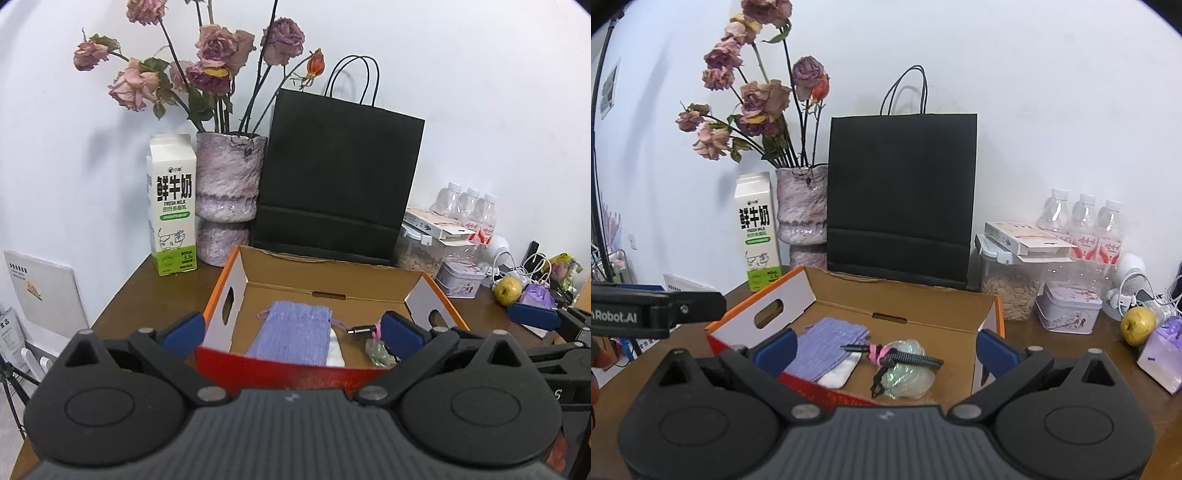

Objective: Organize objects
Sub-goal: 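Move both tools back toward the navy case and plush sheep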

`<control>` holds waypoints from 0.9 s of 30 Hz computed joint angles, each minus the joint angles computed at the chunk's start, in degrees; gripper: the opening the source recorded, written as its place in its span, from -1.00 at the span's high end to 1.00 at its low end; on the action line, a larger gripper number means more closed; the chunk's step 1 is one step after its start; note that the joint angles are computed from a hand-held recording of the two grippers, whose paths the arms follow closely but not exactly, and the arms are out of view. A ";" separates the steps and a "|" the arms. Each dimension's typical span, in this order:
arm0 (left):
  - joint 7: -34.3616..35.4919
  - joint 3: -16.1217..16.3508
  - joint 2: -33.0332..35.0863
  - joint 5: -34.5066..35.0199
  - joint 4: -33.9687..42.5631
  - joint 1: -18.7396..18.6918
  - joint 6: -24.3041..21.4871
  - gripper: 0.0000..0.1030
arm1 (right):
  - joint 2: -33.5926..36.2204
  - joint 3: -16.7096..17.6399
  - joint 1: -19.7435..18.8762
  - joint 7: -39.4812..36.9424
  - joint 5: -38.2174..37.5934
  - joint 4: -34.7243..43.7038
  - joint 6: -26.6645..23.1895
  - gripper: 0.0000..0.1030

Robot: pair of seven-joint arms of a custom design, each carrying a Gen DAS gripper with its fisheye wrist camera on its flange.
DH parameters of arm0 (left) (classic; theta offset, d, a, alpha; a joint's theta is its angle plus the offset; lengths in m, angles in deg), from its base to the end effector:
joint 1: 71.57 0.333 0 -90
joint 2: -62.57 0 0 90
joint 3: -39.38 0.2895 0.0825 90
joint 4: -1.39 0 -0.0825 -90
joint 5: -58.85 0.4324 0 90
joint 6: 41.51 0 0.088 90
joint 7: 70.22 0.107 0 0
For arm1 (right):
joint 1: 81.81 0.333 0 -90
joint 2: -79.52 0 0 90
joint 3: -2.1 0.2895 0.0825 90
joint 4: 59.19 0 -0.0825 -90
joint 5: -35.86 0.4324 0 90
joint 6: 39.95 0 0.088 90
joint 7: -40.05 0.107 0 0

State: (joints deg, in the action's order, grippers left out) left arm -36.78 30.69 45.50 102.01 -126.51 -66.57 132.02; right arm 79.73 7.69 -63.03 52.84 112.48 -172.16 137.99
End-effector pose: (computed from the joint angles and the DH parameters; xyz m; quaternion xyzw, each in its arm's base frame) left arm 0.5518 -0.0939 0.5631 -0.6544 0.5351 -0.3965 0.3580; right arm 0.6007 0.1822 0.5024 -0.7108 0.4419 -0.2865 0.4663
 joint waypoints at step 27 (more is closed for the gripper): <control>6.28 2.38 -24.11 -9.41 -22.42 -6.84 -6.09 -1.00 | -21.21 -4.15 6.83 -6.65 8.77 -22.72 2.86 -1.00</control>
